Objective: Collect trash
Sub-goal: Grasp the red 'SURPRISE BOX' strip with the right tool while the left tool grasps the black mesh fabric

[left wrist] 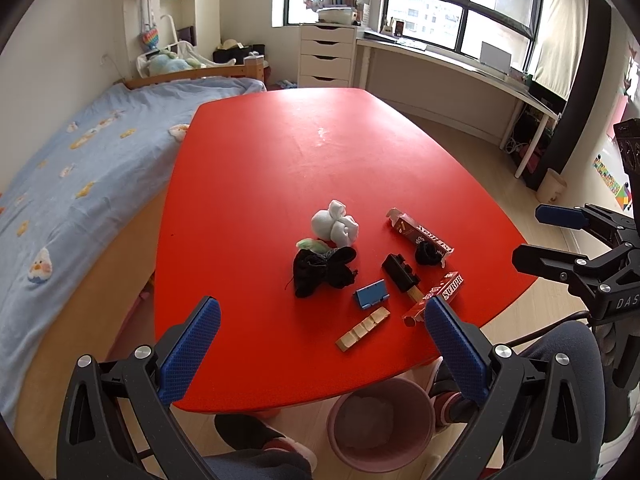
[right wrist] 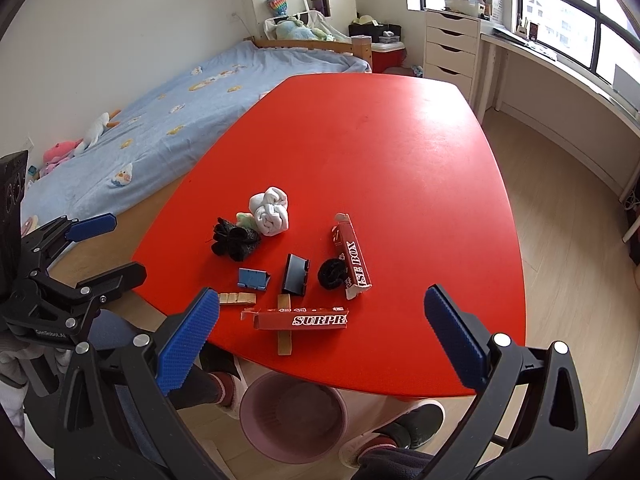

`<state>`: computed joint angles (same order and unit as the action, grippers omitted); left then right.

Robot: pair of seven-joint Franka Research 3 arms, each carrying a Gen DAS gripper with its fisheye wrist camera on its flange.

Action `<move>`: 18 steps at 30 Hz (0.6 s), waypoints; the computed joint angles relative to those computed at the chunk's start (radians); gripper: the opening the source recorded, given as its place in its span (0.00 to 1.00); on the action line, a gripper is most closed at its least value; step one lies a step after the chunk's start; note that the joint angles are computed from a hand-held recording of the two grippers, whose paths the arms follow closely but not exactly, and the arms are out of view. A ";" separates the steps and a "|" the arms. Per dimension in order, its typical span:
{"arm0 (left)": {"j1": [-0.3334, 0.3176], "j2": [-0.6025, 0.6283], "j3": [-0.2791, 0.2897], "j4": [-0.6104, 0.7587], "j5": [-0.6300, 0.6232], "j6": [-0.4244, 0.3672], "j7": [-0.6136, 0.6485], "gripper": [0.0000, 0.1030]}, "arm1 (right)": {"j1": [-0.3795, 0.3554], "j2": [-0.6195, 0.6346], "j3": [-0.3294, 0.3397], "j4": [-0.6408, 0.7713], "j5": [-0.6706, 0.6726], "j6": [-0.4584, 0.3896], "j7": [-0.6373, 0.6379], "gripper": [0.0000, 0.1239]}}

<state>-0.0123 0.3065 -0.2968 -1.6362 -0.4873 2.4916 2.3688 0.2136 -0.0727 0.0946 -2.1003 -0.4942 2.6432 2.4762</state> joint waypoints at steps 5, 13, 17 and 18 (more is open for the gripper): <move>-0.024 0.079 0.012 0.120 0.078 -0.077 -0.081 0.95 | 0.001 0.052 -0.022 0.083 0.057 -0.064 -0.082 0.81; -0.068 0.213 0.019 0.317 0.230 -0.193 -0.208 0.95 | 0.009 0.197 -0.075 0.279 0.205 -0.200 -0.256 0.81; -0.093 0.301 0.022 0.439 0.293 -0.280 -0.272 0.95 | 0.006 0.283 -0.097 0.379 0.296 -0.269 -0.328 0.81; -0.102 0.324 0.025 0.474 0.309 -0.305 -0.290 0.95 | 0.006 0.304 -0.102 0.402 0.317 -0.288 -0.342 0.81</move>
